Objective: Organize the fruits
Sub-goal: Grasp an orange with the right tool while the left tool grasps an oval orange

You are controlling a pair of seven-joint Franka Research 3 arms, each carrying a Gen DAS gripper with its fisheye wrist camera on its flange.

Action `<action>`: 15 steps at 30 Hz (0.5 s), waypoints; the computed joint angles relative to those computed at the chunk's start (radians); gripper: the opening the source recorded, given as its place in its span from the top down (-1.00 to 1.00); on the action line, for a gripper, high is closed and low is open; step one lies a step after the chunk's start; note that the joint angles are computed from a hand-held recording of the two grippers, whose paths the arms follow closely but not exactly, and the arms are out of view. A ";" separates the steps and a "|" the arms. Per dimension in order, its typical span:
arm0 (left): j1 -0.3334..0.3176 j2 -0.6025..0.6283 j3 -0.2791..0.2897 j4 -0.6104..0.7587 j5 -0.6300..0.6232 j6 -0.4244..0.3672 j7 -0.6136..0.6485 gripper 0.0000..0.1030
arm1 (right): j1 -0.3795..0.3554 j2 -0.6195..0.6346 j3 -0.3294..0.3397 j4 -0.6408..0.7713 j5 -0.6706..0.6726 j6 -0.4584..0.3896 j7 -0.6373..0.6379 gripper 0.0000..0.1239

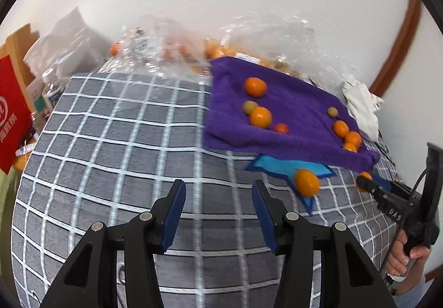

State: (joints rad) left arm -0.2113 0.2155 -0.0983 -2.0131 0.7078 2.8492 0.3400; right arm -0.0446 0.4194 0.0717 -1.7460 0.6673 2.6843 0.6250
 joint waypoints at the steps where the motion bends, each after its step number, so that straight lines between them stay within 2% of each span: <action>1: -0.006 0.012 -0.008 0.016 -0.006 -0.008 0.007 0.08 | -0.011 0.002 -0.006 -0.009 -0.002 -0.008 -0.009 0.44; 4: -0.023 0.040 -0.020 0.050 -0.027 -0.036 0.024 0.08 | -0.042 0.006 -0.009 -0.018 0.014 -0.043 -0.034 0.44; 7: -0.049 0.065 -0.025 0.091 -0.028 -0.082 0.041 0.08 | -0.083 0.000 0.018 -0.032 0.095 -0.058 -0.116 0.43; 15: -0.087 0.129 -0.039 0.187 -0.071 -0.152 0.108 0.08 | -0.086 0.012 0.019 -0.035 0.168 -0.061 -0.199 0.43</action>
State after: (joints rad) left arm -0.2987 0.3441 -0.1372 -1.8256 0.6367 2.6976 0.4480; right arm -0.1301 0.4311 0.0910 -1.7814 0.8352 2.6229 0.4260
